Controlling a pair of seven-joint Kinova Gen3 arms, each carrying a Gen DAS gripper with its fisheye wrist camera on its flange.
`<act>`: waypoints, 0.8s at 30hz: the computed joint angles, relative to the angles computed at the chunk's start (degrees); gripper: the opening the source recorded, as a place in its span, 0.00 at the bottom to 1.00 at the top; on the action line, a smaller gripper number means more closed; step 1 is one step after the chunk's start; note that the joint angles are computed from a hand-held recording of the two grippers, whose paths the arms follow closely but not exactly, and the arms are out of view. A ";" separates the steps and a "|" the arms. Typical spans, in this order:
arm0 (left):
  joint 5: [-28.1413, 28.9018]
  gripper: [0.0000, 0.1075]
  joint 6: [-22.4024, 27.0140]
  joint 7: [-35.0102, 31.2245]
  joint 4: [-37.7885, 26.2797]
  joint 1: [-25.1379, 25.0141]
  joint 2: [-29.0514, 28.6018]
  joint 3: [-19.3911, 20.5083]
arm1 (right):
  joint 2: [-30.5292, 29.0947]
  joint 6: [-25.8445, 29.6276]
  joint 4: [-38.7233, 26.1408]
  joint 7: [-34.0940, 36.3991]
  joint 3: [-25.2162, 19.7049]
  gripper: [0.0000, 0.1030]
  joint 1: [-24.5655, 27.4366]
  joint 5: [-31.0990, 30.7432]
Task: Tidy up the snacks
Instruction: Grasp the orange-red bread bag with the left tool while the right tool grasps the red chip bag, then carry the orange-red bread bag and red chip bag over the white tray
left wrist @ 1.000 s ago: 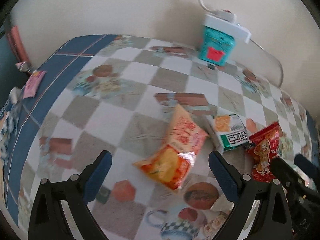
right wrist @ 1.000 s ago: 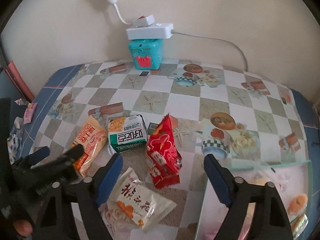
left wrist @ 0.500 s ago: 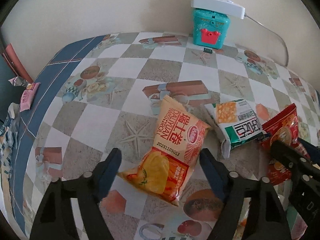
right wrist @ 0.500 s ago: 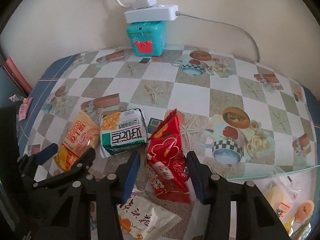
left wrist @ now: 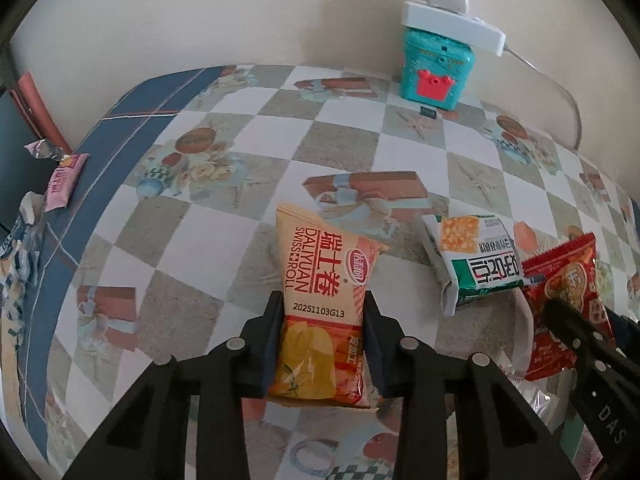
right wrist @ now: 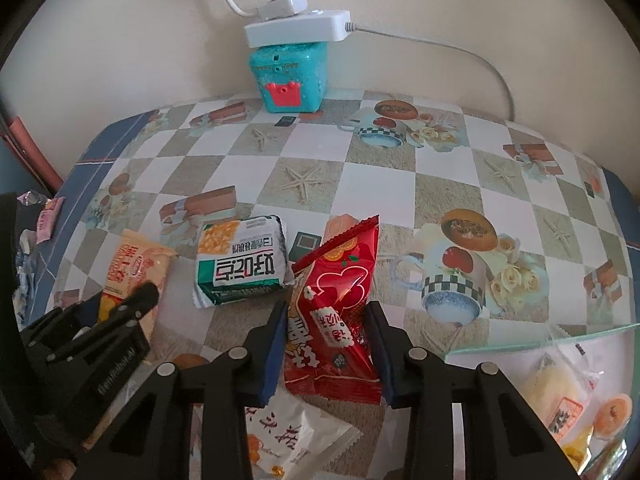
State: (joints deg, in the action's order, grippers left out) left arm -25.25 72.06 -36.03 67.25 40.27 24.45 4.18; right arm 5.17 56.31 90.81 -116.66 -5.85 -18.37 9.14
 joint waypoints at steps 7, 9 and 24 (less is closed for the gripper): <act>-2.86 0.35 5.24 2.24 -1.58 1.79 -2.61 -0.15 | -4.26 -0.03 1.30 -1.66 -0.82 0.39 0.06 -0.19; -3.15 0.35 6.09 3.43 -1.65 1.95 -3.79 0.17 | -5.68 0.41 1.63 -3.02 -1.43 0.39 -0.13 0.55; -7.95 0.35 10.72 13.01 0.83 5.87 -10.42 5.25 | -20.98 1.31 9.20 -14.17 -7.01 0.39 3.32 1.70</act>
